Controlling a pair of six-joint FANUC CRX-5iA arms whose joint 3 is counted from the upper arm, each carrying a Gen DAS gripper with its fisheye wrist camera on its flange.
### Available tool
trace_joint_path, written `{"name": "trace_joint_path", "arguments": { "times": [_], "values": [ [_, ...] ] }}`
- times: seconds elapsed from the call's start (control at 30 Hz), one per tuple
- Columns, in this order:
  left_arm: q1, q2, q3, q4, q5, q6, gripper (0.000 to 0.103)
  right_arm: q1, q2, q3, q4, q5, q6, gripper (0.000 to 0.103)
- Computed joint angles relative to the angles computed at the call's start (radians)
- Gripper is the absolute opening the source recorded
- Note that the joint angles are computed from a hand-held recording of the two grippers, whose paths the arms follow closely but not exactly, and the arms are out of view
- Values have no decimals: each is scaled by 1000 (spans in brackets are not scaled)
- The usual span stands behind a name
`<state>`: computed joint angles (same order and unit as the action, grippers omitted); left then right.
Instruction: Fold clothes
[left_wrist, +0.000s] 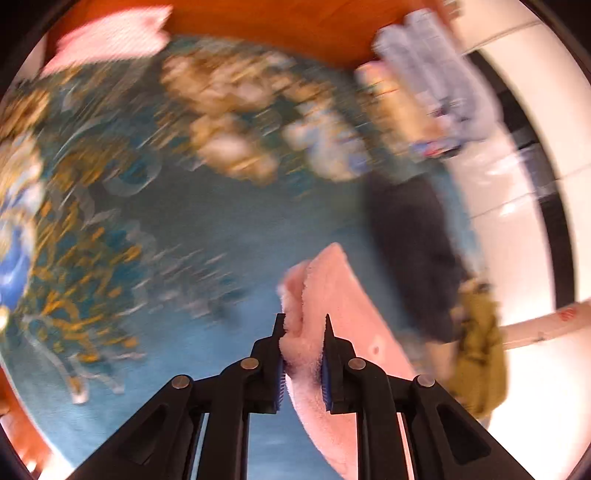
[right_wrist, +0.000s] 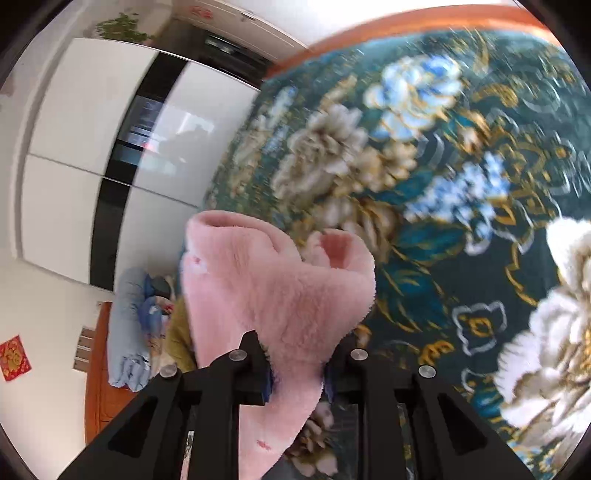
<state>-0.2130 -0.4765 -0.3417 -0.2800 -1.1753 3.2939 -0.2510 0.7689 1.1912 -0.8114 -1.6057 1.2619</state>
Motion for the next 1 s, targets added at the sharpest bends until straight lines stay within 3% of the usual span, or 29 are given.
{"name": "trace_joint_path", "arguments": {
  "times": [0.07,0.17,0.3,0.4,0.43,0.47,0.57,0.73,0.8,0.87,1.0],
  "values": [
    [49,-62,-133,93,49,59,16,21,38,-15,85,-60,-44,22],
    [-36,-115,-182,9,78,264,16,29,7,-129,125,-18,-59,22],
    [-44,-115,-161,-8,62,253,16,19,12,-121,105,-35,-56,27],
    [-43,-103,-126,-19,43,217,16,23,7,-101,118,-42,-20,45],
    [-53,-94,-115,-29,34,217,16,26,-1,-107,131,-34,-4,56],
    [-63,-84,-104,-39,25,217,16,27,-9,-113,141,-26,9,58],
    [-85,-69,-88,-39,8,220,19,16,-57,-164,156,-5,33,58],
    [-111,-101,-112,-48,30,247,22,55,-177,-289,335,120,127,58],
    [-130,-113,-125,-64,43,282,24,78,-197,-287,333,119,209,59],
    [-154,-118,-132,-87,55,337,24,104,-210,-275,324,106,289,58],
    [-245,-101,-120,-191,55,486,25,209,-176,-197,207,-48,426,58]
  ]
}}
